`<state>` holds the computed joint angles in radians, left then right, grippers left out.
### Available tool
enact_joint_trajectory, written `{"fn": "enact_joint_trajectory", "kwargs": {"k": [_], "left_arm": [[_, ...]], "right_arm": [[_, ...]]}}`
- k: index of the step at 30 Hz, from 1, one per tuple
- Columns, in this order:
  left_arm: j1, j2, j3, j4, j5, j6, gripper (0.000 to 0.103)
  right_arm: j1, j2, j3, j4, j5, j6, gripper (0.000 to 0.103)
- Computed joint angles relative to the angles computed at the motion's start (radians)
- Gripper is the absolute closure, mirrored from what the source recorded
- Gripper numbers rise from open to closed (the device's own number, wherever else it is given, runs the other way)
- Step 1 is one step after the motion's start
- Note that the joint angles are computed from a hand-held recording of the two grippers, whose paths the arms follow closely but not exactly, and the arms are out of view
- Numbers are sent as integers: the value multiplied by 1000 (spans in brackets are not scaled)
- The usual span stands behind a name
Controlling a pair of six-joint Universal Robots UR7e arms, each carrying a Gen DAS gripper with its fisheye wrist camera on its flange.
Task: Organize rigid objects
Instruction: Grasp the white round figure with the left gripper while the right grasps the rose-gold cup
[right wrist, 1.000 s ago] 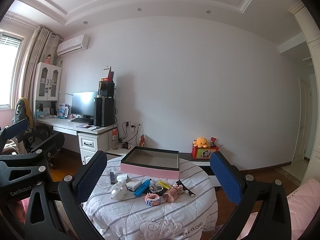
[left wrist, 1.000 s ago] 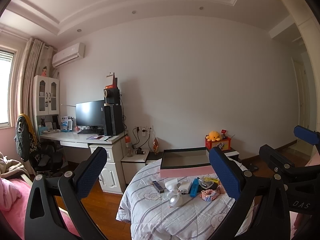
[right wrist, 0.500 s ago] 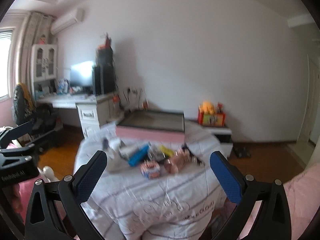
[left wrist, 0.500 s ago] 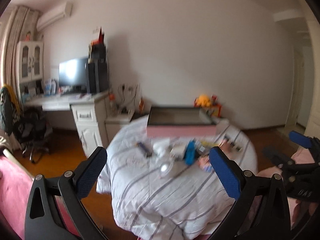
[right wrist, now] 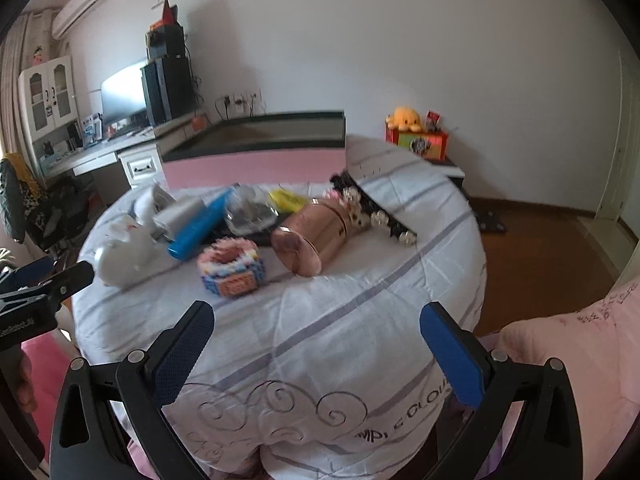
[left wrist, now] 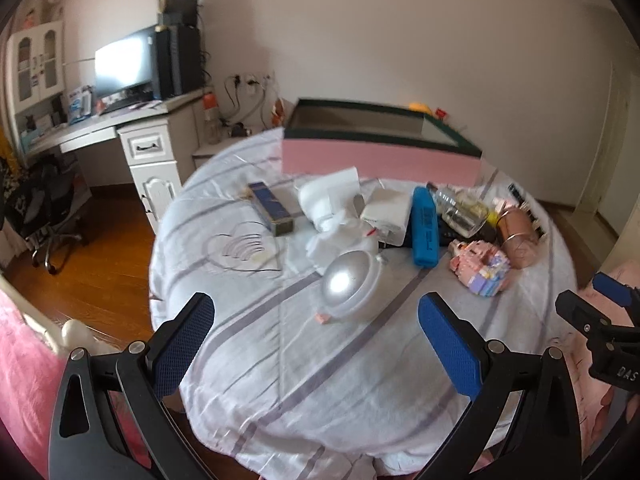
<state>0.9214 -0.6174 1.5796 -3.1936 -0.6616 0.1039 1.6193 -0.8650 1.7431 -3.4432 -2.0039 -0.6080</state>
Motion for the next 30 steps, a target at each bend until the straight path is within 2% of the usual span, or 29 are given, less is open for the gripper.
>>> {"fn": "enact_joint_trajectory", "kwargs": {"k": [7,10,12,15,21,23,27,30], "left_arm": [[41,55,-128,181,13,-59,0],[62,60,-161,271,-8,-98,0],[66,71,-158,211,-14,-28,0],[71,85,-159,150,-28,17,0],[75,63,-150,170,-76,8,0],[79,55,-141,153,-90,14,1],[79,35,-120,146,-109,5,10],[81,26,-120,165,-116,1,19]], "right_arm": [[-25,28,-76,113,11,24,0],[-31,39,-107,151,28,22,0],[-34,49,-128,175,26,20,0],[-39,60,-148,201,21,23,0],[-41,91,-137,92,9,-66,0],[-47,91,-124,60,29,-73,0],[-45,77,-126,101,32,-62,0],[-45,60,-128,147,39,-24,0]]}}
